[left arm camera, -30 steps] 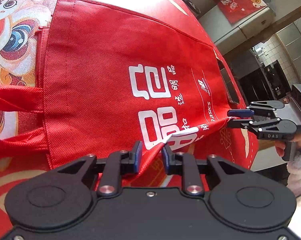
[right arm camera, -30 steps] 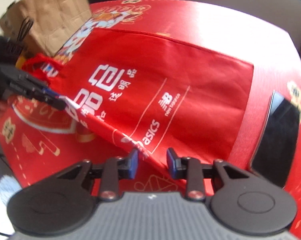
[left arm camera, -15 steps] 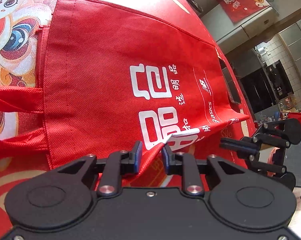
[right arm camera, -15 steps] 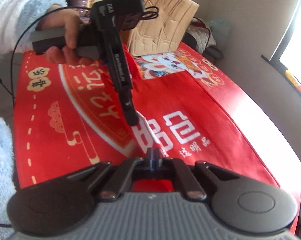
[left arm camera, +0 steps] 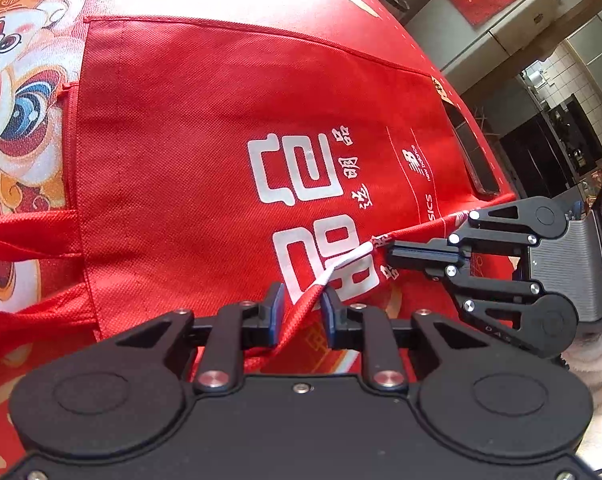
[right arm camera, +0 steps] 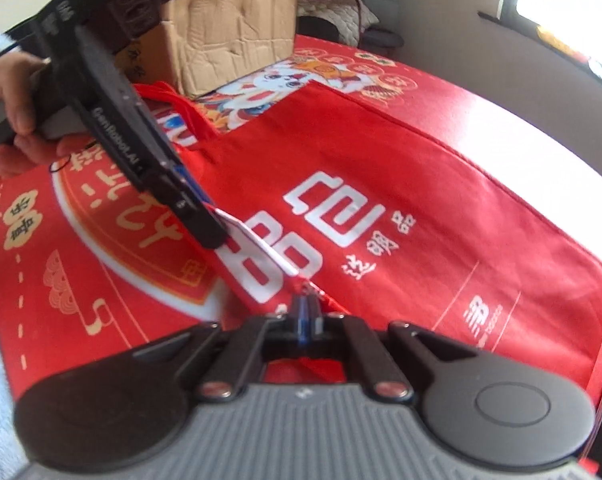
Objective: Fold shopping bag
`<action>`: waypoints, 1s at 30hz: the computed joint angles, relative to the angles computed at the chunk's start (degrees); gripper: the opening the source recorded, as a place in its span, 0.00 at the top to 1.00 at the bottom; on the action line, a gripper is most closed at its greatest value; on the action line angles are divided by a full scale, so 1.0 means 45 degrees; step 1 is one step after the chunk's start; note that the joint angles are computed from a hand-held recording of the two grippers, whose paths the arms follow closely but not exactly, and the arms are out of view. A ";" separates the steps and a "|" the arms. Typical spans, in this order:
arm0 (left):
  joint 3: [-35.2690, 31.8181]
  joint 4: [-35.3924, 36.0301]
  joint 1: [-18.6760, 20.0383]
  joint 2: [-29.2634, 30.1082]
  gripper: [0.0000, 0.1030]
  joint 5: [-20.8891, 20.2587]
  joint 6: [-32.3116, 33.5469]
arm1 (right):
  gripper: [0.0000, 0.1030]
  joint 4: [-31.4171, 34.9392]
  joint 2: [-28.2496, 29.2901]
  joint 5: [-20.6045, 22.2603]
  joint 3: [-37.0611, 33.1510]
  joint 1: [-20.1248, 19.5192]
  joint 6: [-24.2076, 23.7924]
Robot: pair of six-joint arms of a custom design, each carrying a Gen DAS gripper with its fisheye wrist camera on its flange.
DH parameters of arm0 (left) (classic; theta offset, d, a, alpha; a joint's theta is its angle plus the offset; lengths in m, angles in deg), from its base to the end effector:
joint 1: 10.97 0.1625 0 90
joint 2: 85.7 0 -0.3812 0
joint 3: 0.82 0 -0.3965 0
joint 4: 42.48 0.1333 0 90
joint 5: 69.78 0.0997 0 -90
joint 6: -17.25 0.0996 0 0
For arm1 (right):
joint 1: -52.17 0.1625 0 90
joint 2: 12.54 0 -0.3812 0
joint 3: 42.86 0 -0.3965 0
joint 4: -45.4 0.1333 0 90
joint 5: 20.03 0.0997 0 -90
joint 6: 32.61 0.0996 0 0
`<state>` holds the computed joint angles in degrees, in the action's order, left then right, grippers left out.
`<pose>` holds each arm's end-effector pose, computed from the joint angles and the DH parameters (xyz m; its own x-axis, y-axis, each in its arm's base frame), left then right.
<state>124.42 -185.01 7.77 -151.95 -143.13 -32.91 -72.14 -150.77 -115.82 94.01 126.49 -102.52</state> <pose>-0.3705 -0.2966 0.0656 -0.9001 0.3428 -0.2688 0.3899 0.9091 -0.1465 0.0518 -0.2714 0.3873 -0.5467 -0.6831 0.4842 -0.8059 0.5861 -0.0831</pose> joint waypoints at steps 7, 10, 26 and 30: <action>-0.0075 0.0351 -0.0297 0.0014 0.77 0.0476 0.0148 | 1.00 0.0703 0.0366 0.0762 -0.0443 -0.0851 0.0740; -0.0002 0.0770 -0.0632 -0.0176 0.57 0.1220 0.0046 | 1.00 0.0540 0.0175 0.0916 -0.0278 -0.1013 0.0505; 0.2244 -0.1768 -0.4684 0.0065 0.74 0.5690 -0.0116 | 1.00 0.0321 -0.0256 0.1563 0.0036 -0.1596 0.0332; 0.2138 -0.2114 -0.3981 0.0663 0.79 0.5707 -0.1403 | 1.00 0.0414 -0.0301 0.1795 0.0027 -0.1827 0.0315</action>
